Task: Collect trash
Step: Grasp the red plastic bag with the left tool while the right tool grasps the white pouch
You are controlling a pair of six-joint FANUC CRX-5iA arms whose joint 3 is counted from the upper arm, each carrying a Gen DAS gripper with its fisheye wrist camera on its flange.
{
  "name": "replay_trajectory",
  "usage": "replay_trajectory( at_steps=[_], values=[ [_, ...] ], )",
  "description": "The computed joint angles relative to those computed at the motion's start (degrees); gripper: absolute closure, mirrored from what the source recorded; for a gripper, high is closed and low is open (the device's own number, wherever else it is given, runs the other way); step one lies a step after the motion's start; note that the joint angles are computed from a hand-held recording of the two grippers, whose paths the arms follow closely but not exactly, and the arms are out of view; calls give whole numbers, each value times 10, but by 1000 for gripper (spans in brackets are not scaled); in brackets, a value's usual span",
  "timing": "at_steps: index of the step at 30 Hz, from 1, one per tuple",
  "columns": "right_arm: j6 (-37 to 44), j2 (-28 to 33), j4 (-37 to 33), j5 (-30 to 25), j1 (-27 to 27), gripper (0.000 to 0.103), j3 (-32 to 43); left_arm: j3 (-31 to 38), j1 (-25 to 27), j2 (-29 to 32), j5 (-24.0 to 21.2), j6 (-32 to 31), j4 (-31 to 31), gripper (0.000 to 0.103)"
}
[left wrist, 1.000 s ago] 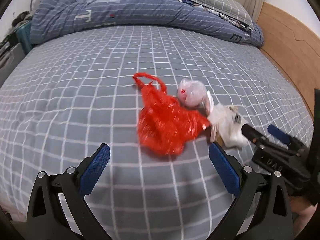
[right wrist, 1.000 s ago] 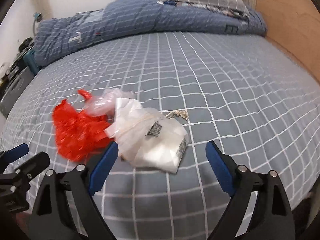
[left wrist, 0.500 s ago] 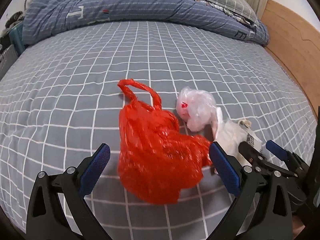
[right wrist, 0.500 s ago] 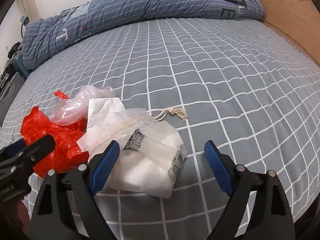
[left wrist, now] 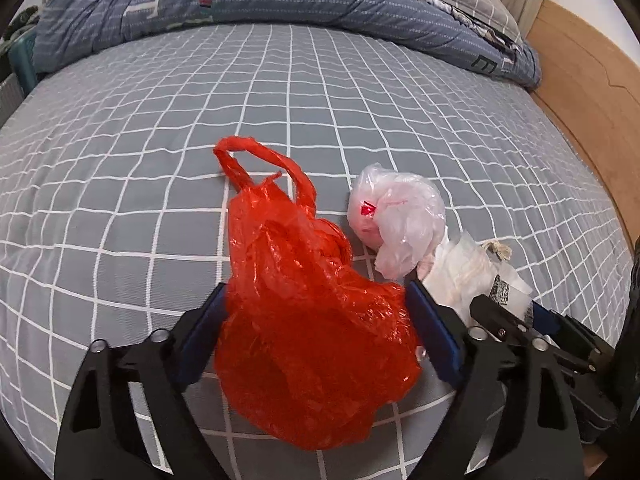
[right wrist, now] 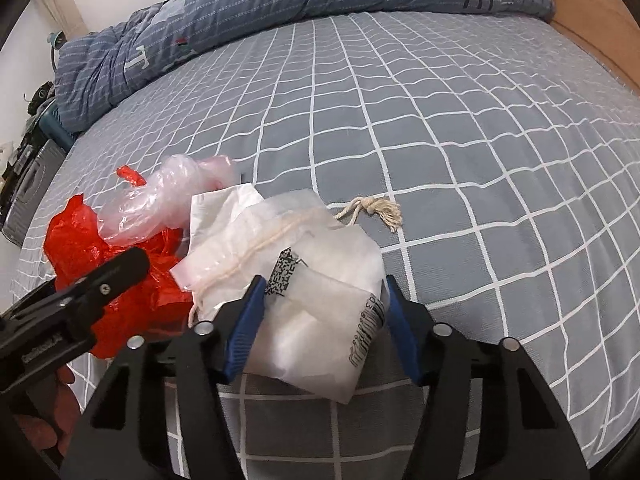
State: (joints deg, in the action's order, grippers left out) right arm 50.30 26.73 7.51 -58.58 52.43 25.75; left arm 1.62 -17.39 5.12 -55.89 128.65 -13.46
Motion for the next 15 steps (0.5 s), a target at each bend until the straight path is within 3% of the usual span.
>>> replay_trajectory(
  at_steps=[9,15],
  values=[
    [7,-1,-1,1,2,63,1,-30,17,-2,25,-45,62,64],
    [-7,-16,14,22,3,66,-15,-36,15,-18,34,-57,62,72]
  ],
)
